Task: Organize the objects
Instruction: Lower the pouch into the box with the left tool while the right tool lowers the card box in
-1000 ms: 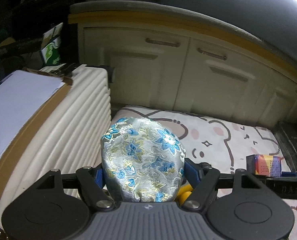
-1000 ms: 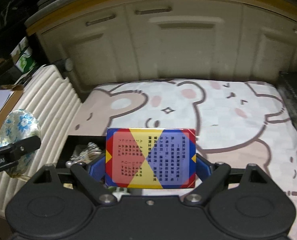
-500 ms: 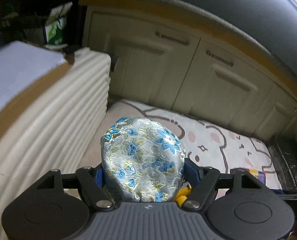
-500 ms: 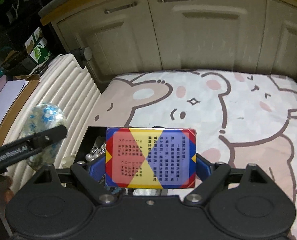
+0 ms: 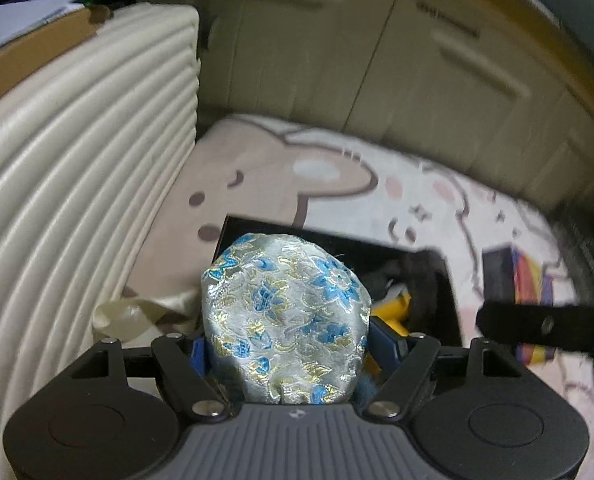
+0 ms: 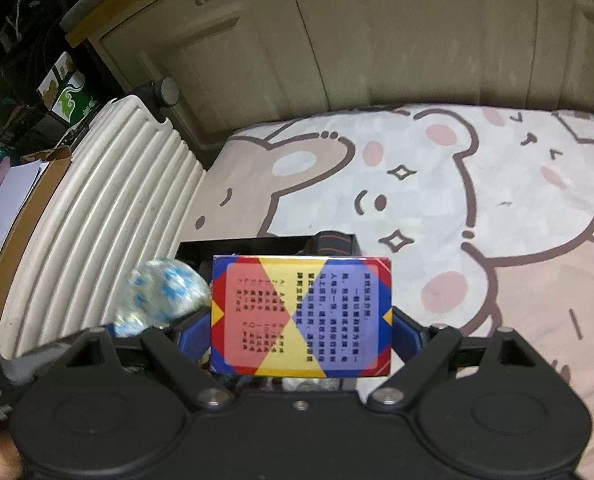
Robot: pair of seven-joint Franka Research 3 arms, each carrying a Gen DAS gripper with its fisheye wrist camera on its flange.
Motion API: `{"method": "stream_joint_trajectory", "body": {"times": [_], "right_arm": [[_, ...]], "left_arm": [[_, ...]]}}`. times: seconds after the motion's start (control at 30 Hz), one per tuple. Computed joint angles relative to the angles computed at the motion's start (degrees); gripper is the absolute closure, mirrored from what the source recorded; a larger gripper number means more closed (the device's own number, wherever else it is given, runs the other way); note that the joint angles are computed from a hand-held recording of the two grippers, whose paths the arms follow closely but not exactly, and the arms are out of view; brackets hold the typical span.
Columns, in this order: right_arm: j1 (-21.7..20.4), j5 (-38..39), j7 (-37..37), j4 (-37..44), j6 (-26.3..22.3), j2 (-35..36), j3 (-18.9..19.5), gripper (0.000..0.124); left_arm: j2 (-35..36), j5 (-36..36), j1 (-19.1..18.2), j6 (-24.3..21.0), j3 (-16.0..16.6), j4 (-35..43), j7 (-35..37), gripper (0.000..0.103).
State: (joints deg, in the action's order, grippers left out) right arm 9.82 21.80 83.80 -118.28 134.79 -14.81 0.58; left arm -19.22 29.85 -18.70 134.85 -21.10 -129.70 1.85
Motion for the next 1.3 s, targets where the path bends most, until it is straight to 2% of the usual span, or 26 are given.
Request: {"method": "stream_joint_trajectory", "body": {"times": [0.17,0.23,0.27,0.43,0.53,0.77,0.93,1.07,1.17,1.3], "right_arm": [[0.5,1.1,0.2,0.7,-1.0,0.8,0.1,0.035],[0.6,1.4,0.4,0.9,-1.4,1.1,0.1,0.035],[0.7,1.5,0.6,1.1,-1.6,1.2,0.1,0.035],[0.5,1.7,3.0,2.2,-3.7,2.0,0.1,0.035],[0.4,2.9,3.9,2.6,-4.9,2.3,-0.2,0.035],[0.6,2.4,5.7,3.5,-8.2,3.4,0.3,0.035],[1.3,1.9,5.9,4.6,-10.9,4.3,0.8,0.034],[1.6,-1.4,7.5,5.1,-11.7,5.0,1.8,0.034],[1.7,-1.6,7.9,5.4,-12.1,5.3,1.5,0.024],[1.4,-1.1,8.7,4.9,-11.4,4.9,1.2,0.024]], "left_arm": [[0.2,-2.6,-1.1,0.8,0.9,-1.4,3.0,0.026],[0.5,-4.3,-1.8,0.4,1.4,-1.4,5.7,0.014],[0.7,-4.5,-1.9,-0.2,1.4,-1.1,6.7,0.012],[-0.6,-6.4,-2.2,-0.6,1.7,-1.1,10.2,0.012],[-1.0,-4.0,-1.4,-7.0,-0.1,1.1,10.2,0.011],[-3.9,-4.7,-0.7,-14.7,-0.4,1.5,5.4,0.011],[-4.4,-5.5,-0.9,-15.2,0.5,1.2,5.3,0.011],[-4.1,-5.5,-1.0,-15.6,0.5,1.5,5.9,0.011],[-4.1,-5.9,-1.3,-16.0,0.6,1.6,6.5,0.009],[-3.3,-6.1,-1.3,-16.1,0.7,2.0,7.0,0.008]]}}
